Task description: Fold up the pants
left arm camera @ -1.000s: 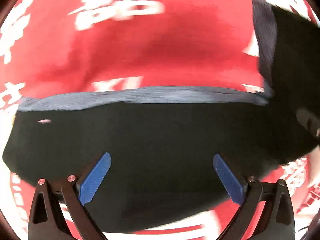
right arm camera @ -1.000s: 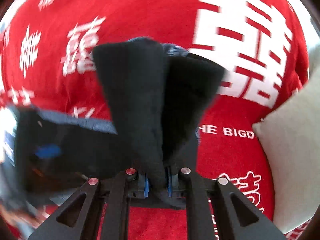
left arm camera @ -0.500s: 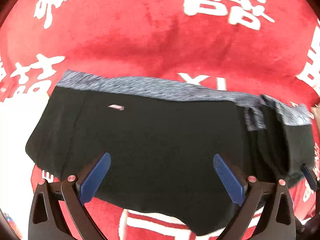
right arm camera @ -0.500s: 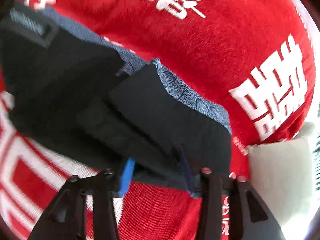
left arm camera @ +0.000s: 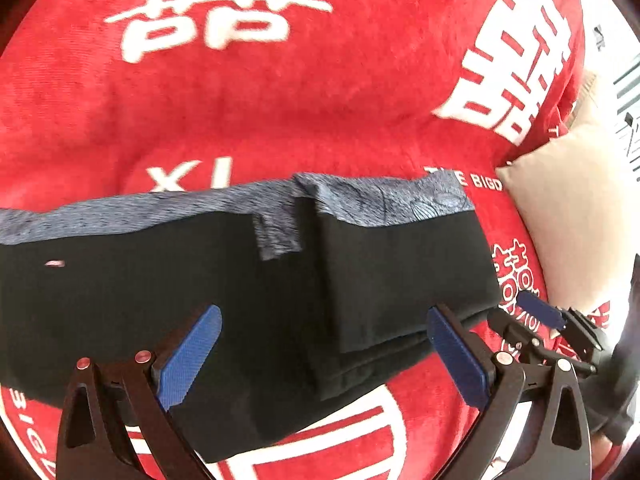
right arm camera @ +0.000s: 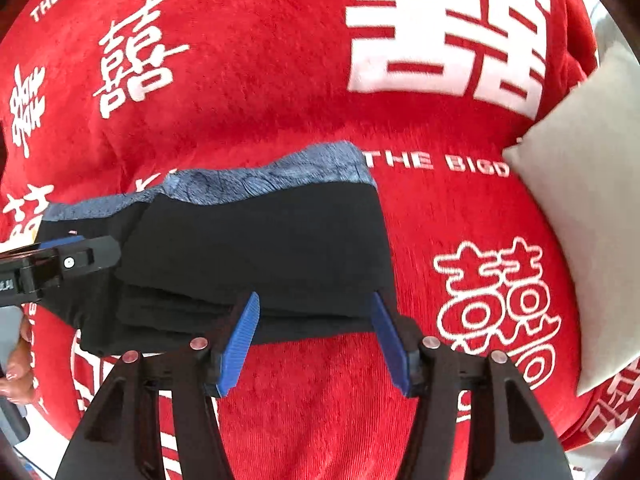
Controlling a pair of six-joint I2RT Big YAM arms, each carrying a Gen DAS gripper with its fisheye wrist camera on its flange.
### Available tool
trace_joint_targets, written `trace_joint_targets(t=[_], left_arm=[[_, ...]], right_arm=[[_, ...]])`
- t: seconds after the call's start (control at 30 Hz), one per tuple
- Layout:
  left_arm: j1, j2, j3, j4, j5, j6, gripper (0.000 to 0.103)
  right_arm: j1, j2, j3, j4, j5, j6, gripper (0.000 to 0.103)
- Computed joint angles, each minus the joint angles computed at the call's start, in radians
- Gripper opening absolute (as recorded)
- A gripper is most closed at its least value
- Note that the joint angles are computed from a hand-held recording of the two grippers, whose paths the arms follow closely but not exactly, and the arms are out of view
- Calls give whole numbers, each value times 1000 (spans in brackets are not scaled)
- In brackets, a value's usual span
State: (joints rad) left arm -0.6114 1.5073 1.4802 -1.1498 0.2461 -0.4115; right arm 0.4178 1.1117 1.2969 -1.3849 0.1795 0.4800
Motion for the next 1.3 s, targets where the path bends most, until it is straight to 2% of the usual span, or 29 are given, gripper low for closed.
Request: trace_joint_targets(t=[0.07,0.2,0.23,0.27,0.3,0.33,0.37,0.5,0.57,0.67,0.8,0.93,1.0,1.07,1.2,1.3], left_arm=[[-5,26,17,-7,17,-3,91],[-20,57,43,-48,34,6,77],[-25,66,52,-61,39,13,65],[-28,81,63,-75,52,22,47],[-29,84,66,-86,56,24,39],[-33,93,74,-101,45,30,23],[-35,92,78,-107,42,37,19],[-35,48,77,-105,44,55,16],[-38,20,59,-118,26,77,5],[-42,14,10,-130,29,68,5],[-48,-11,-69,-66,29,19,5],[-46,-18,-81,-51,29,6,5],[-49,-16,-79,-51,22,9,5],[-54,-15,-78,-53,9,9,5],[-59,-16,-77,-52,-6,4,5],[-62,-16,-76,-53,-12,-8,5]], right_arm=[[-17,-6,-12,6,-29,2,62],[-39,-29,-33,15,-62,15,59],[-43,-32,-35,17,-68,14,56],[-56,-37,-41,20,-79,10,53],[-62,-41,-45,22,-86,10,50],[-70,-43,-49,24,-96,8,44],[-82,-45,-52,24,-112,5,38],[-108,-55,-51,19,-141,-4,34],[-114,-60,-45,12,-142,-14,34],[-118,-60,-44,2,-149,-21,34],[-137,-55,-55,1,-190,-32,34],[-196,-44,-55,33,-226,-70,38],[-254,-21,-47,62,-277,-82,41],[-323,18,-35,98,-352,-88,50],[-435,114,-18,166,-528,-77,52],[-490,195,4,185,-664,-87,52]])
